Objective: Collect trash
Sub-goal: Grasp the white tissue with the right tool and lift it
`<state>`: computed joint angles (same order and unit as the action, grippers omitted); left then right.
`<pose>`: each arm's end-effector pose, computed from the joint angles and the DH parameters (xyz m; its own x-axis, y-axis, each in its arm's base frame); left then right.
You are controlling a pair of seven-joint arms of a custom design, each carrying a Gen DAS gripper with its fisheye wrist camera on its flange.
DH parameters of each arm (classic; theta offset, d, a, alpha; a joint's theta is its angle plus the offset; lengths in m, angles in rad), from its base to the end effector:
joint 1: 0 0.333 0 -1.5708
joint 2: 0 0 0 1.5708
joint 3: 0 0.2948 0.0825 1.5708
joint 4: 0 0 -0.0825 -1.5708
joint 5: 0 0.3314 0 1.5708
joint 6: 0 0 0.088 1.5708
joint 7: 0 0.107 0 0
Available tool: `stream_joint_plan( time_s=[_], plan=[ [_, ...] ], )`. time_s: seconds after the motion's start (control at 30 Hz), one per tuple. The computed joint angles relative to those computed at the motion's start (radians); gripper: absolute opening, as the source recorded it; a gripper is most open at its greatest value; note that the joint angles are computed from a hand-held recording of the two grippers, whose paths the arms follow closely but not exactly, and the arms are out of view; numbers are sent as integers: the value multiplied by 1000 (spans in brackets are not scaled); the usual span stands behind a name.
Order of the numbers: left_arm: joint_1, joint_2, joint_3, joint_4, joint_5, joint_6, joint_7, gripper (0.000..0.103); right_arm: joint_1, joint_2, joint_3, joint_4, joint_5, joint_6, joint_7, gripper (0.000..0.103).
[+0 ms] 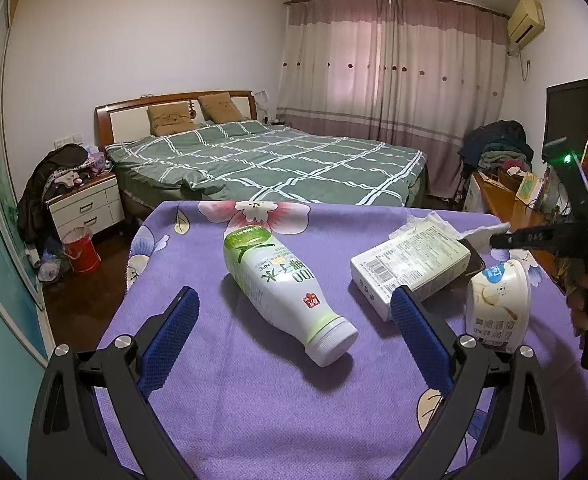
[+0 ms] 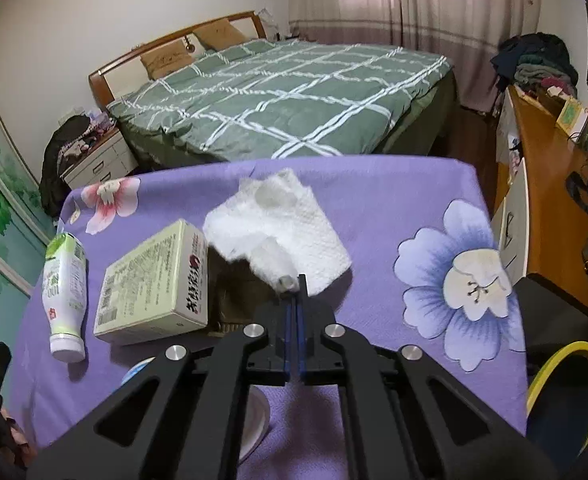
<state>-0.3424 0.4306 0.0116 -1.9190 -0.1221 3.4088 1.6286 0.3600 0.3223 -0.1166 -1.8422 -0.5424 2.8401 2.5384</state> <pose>0.5978 -0.1918 0.4162 -0.2708 -0.9621 0.0316 -0.4801 0.1065 -0.8707 0.5968 0.1837 0.4350 -0.1809 -0.9725 -0.1466 -0.7151 0.2324 -0.6592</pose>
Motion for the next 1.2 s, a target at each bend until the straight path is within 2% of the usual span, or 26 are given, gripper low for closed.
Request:
stream_joint_plan(
  time_s=[0.13, 0.27, 0.47, 0.67, 0.93, 1.2],
  plan=[
    [-2, -1, 1, -1, 1, -2, -2, 95, 33, -50, -41, -26, -104, 8, 92, 2],
    [-5, 0, 5, 0, 1, -2, -2, 95, 26, -110, -41, -60, -221, 19, 196, 2],
    [-7, 2, 7, 2, 4, -5, -1, 95, -19, -219, -11, -114, -386, 23, 336, 2],
    [-2, 4, 3, 7, 15, -12, 0, 95, -85, -351, 46, -197, -536, 6, 462, 2],
    [5, 8, -3, 9, 31, -13, 5, 95, -199, -537, 138, -343, -612, -50, 543, 2],
    [-4, 10, 0, 8, 41, -11, 19, 95, -317, -739, 199, -523, -580, -103, 529, 2]
  ],
)
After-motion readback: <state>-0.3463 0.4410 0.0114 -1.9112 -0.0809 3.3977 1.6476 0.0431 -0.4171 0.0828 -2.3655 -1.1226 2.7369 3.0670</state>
